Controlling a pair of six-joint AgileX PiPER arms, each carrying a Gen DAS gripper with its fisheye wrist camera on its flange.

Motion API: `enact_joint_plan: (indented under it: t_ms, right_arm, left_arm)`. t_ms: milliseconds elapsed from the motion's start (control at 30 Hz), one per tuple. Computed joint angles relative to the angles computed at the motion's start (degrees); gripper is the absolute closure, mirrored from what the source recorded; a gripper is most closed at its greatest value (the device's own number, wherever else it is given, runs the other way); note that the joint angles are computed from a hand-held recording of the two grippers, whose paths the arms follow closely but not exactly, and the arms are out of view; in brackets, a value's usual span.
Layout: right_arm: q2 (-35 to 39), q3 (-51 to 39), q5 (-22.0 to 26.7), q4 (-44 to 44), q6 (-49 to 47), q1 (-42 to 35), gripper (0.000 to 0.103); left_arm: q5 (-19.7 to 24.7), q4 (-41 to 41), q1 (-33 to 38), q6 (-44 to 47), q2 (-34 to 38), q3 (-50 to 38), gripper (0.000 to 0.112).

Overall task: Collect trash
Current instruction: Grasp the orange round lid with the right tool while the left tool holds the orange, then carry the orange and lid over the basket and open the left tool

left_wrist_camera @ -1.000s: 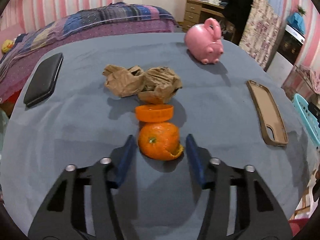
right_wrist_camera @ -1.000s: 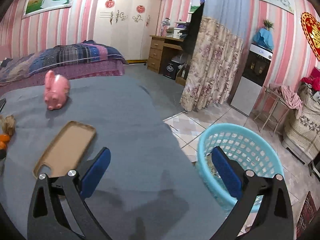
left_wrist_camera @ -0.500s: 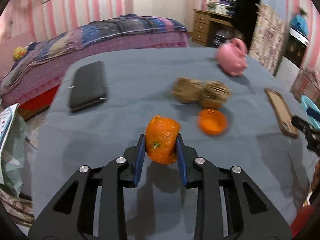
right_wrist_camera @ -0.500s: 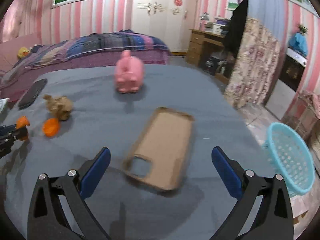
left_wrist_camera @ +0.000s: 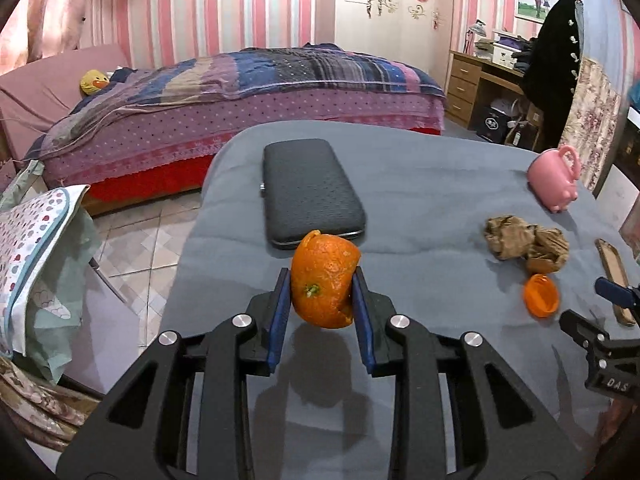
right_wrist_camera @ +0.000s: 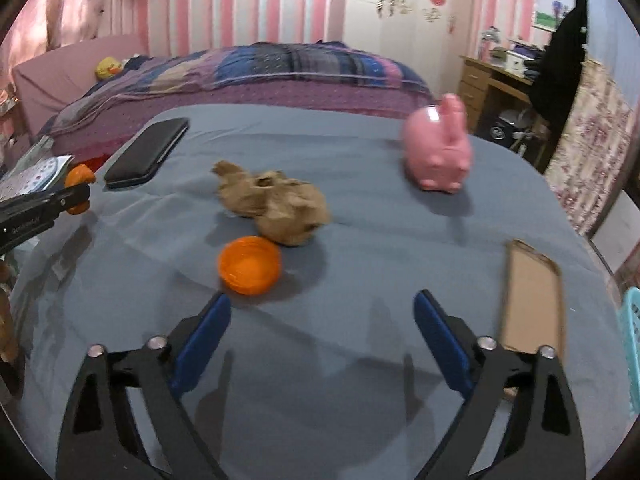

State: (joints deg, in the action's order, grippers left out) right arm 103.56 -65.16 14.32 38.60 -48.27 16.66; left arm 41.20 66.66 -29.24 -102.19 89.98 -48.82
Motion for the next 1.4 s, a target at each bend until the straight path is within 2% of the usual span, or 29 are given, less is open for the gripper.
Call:
enact_joint_plan:
  t_ms: [133,200,233,267,367,633,900,1067,1200,1400]
  right_arm:
    - [2.97,-3.98,3.19,-5.6,6.66,1.97,0.033]
    - [4.21,-5.57,4.06,-8.28,9.38,2.89,0.035]
    - [4.79,-6.27,4.47,-9.11,10.3,3.27,0.041]
    - [5.4,-7.17,5.46,-8.73,9.87,3.37,0.051]
    - [5.72,-7.11,6.23,-3.59,4.01,3.06,0.063]
    - [1.23,-0.51,7.05,9.73,-16.2,-1.22,0.063]
    - [-4.79,3.6,14.06,20.55,-31.46,-15.46,0.063]
    - [-6.56,1.62,17.55,24.24,-35.67,-27.43,0.063]
    - [-4.69,-3.29,21.52,24.09,-36.17,-35.52,0.063]
    - [0.92,-12.34,23.97,24.66,-34.69,-45.45,0.063]
  left_arm:
    - [-1.5,0.54,1.48,-1.13,0.04,0.9,0.084]
    - [-1.74,0.84,1.8,-1.24,-0.21,1.33,0.084]
    - [-1.19,0.85,1.57,-1.01,-0.15,1.18,0.084]
    - [-0.53,0.73,1.2,-0.73,-0.03,0.89,0.084]
    - [0.42,0.2,0.33,-0.29,-0.13,0.33,0.084]
    - [4.0,-1.62,-3.78,0.91,1.0,-3.58,0.084]
    - [7.34,-4.41,-9.34,5.82,7.16,-15.1,0.084]
    - [7.99,-6.36,-11.82,9.75,12.7,-24.34,0.084]
    - [8.11,-9.07,-13.08,14.13,18.31,-34.1,0.084]
    - [11.41,-13.84,-16.28,25.58,30.49,-55.41,0.084]
